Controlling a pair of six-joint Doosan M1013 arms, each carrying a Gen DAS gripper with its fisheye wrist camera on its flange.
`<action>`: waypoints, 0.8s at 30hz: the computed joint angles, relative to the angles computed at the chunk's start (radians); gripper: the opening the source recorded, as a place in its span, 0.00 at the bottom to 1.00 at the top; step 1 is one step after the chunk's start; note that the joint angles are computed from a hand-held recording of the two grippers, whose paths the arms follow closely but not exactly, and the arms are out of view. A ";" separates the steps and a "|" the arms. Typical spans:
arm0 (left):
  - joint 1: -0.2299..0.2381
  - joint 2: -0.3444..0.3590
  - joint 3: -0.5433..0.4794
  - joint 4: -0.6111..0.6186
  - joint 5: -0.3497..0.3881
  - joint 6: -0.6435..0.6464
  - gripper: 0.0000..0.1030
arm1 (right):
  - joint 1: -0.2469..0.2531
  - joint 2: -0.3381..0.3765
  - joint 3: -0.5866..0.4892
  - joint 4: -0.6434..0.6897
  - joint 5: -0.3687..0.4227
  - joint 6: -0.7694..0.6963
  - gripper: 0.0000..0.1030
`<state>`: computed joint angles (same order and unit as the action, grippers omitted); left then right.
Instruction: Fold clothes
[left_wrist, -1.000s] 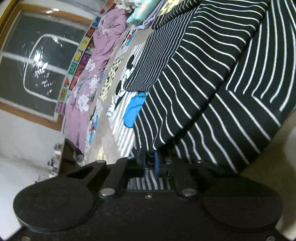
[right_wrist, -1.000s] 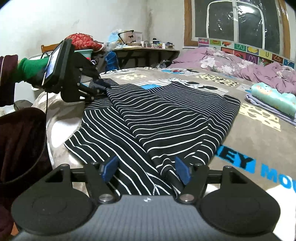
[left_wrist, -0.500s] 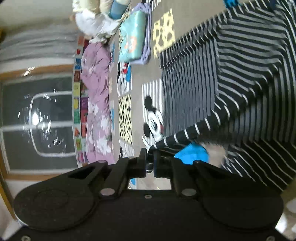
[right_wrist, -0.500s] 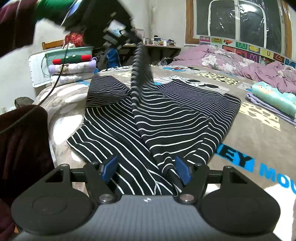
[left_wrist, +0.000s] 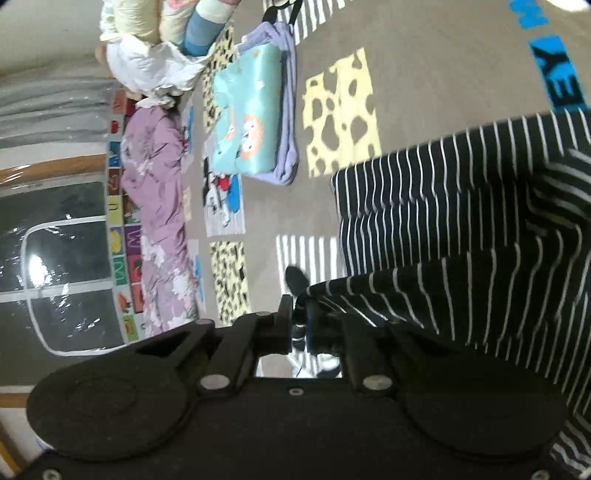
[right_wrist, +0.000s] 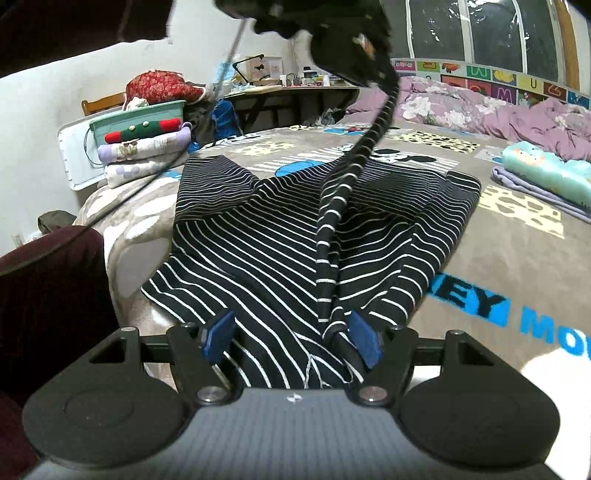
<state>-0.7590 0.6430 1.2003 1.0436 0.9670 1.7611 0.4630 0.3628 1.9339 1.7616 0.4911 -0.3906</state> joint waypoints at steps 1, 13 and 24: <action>0.001 0.012 -0.017 -0.012 0.003 0.012 0.06 | -0.002 0.000 0.000 -0.005 0.003 0.008 0.67; 0.019 0.133 -0.203 -0.110 0.038 0.087 0.06 | -0.033 0.003 -0.002 -0.032 0.062 0.129 0.67; 0.026 0.205 -0.283 -0.156 0.043 0.042 0.06 | -0.044 0.007 -0.005 -0.044 0.090 0.179 0.67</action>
